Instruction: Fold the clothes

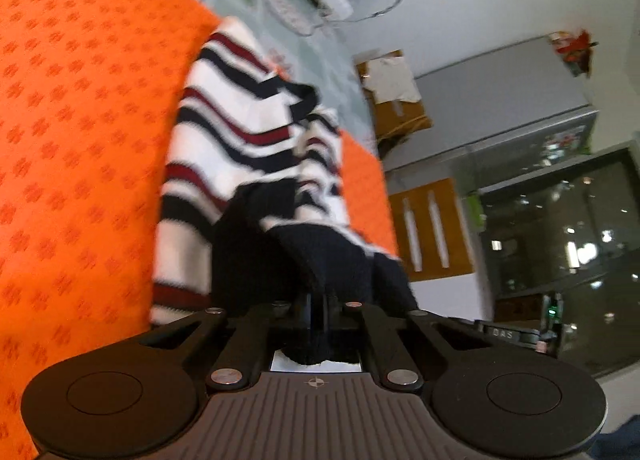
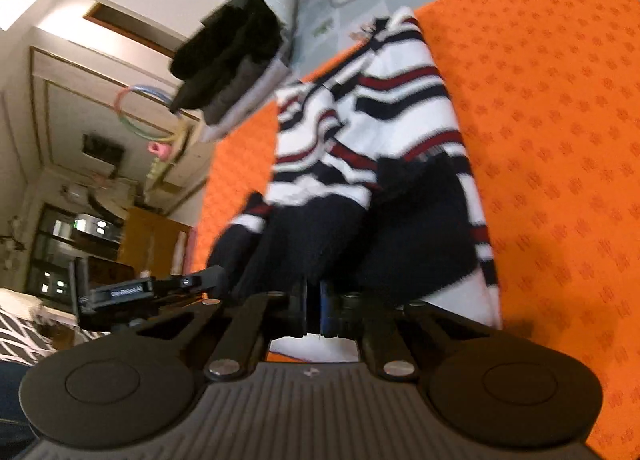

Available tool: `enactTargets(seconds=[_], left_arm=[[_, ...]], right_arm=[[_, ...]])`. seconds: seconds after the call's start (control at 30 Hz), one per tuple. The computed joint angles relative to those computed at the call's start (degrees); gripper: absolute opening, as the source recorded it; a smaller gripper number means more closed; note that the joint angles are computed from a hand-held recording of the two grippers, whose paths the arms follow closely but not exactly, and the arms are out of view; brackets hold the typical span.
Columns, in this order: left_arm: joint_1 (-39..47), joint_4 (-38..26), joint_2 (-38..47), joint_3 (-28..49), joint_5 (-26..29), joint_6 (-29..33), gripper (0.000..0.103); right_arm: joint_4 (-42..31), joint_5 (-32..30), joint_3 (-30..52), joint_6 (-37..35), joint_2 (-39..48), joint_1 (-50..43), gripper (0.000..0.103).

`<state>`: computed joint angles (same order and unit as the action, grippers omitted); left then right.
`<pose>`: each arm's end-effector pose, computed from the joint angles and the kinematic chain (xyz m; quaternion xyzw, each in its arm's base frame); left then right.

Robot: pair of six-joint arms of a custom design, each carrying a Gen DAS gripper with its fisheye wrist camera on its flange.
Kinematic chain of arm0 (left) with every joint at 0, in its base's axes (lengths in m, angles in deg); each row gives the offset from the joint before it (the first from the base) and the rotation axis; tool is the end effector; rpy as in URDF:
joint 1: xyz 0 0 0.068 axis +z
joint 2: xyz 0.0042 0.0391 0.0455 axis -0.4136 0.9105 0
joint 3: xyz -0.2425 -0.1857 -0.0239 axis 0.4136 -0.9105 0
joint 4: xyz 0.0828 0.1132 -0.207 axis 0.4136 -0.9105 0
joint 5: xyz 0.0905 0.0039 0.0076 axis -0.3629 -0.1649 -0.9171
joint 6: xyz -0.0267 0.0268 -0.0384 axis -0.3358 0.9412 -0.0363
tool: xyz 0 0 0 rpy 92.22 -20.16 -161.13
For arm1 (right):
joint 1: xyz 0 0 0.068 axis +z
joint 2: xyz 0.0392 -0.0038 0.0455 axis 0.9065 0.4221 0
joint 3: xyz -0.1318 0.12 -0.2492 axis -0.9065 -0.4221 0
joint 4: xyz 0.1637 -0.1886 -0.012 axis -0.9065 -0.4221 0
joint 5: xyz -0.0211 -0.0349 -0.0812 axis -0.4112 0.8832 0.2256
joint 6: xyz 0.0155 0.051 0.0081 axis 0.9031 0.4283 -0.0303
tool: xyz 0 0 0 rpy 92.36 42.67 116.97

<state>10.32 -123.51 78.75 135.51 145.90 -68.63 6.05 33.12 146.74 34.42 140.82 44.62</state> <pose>0.1642 0.0760 0.2982 -0.1255 0.8519 -0.4561 0.2249 0.2241 -0.0522 0.3291 -0.0027 0.8866 0.4351 0.1570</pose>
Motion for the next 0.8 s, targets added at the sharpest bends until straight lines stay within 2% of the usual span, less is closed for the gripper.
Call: enactTargets(seconds=[0.1, 0.17, 0.27, 0.37, 0.53, 0.57, 0.6, 0.63, 0.67, 0.7, 0.77, 0.8], left_arm=[[-1.8, 2.3, 2.0, 2.5, 2.5, -4.6, 0.007], [-4.1, 8.9, 2.7, 3.2, 2.9, -12.9, 0.007], [-7.2, 19.0, 4.2, 3.9, 2.7, -24.8, 0.008], [-9.8, 26.4, 6.0, 4.3, 0.3, -32.0, 0.008], [-12.8, 32.0, 8.4, 4.2, -4.9, -36.3, 0.010], [-12.7, 32.2, 8.3, 4.1, -5.4, -36.1, 0.013], [-12.5, 32.2, 8.2, 4.0, -5.9, -35.8, 0.016], [-11.8, 32.1, 7.7, 3.7, -5.9, -35.2, 0.021], [-11.0, 31.9, 7.1, 3.3, -5.7, -34.6, 0.025], [-10.1, 31.8, 6.5, 3.0, -5.5, -33.9, 0.029], [-7.6, 30.7, 5.2, 2.4, -4.7, -32.2, 0.053], [-6.4, 30.0, 4.6, 2.3, -4.2, -31.3, 0.055]], right_arm=[[1.6, -3.7, 3.3, 4.1, 2.4, 0.4, 0.007], [4.3, -5.7, 5.2, 8.6, 4.0, 1.0, 0.007], [13.3, -5.6, 6.0, 19.0, 6.0, 3.5, 0.007], [20.9, -3.1, 6.8, 27.0, 8.5, 6.1, 0.008], [27.2, 3.0, 6.8, 31.9, 12.0, 9.1, 0.012], [28.2, 4.5, 6.5, 32.5, 12.2, 9.4, 0.015], [29.4, 5.5, 5.9, 32.9, 11.7, 9.4, 0.023], [30.6, 6.4, 5.2, 33.2, 11.1, 9.2, 0.029], [31.7, 7.2, 4.5, 33.5, 10.5, 9.1, 0.039], [33.0, 7.8, 3.7, 33.7, 9.7, 8.8, 0.043], [33.5, 8.0, 3.1, 32.8, 8.4, 7.4, 0.048], [33.6, 8.1, 2.8, 32.3, 7.8, 6.7, 0.048]])
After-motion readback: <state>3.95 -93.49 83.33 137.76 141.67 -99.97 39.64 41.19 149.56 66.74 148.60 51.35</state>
